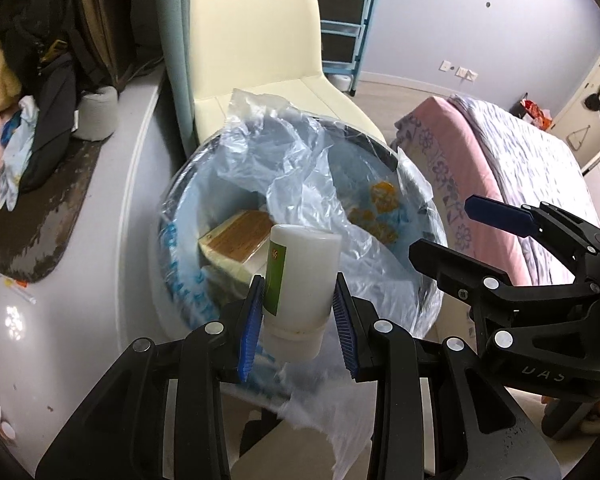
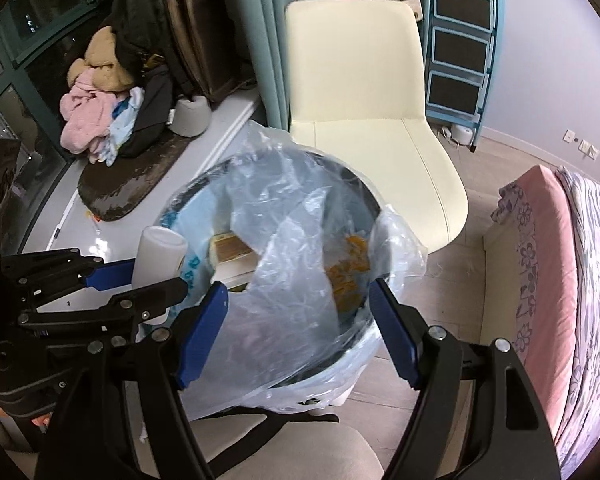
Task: Collect trash
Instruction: 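Open the left gripper to drop the bottle into the bin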
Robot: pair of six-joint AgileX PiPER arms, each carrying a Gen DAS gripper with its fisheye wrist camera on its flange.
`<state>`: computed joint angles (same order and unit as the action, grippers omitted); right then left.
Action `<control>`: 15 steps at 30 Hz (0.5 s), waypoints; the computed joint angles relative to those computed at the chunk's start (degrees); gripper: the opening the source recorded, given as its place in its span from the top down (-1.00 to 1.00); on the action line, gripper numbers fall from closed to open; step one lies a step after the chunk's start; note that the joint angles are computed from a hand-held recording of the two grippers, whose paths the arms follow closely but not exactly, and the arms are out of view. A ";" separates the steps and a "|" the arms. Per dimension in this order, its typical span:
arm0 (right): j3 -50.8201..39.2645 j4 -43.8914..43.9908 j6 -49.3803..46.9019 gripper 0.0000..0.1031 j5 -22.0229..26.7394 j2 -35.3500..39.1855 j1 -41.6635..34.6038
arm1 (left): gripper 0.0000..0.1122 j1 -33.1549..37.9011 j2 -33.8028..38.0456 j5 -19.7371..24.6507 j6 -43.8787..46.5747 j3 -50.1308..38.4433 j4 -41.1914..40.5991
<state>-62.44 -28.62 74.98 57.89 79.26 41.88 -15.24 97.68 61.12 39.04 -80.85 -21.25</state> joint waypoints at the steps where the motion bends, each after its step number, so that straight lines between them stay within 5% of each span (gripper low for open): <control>1: 0.35 0.67 -1.34 -0.36 -0.52 -0.15 -1.12 | 0.44 -0.61 0.44 -0.20 -0.80 -0.32 0.37; 6: 1.66 3.14 -5.26 -0.36 -2.30 -0.56 -4.62 | 0.42 -2.30 2.44 -0.28 -3.86 -1.83 1.99; 15: 2.21 4.40 -8.09 -0.36 -2.47 -0.80 -7.71 | -0.06 -3.80 5.83 1.20 -10.52 -5.05 6.60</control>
<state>-60.23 -24.22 66.90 55.41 78.47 34.16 -19.04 103.51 62.32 28.52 -85.90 -14.66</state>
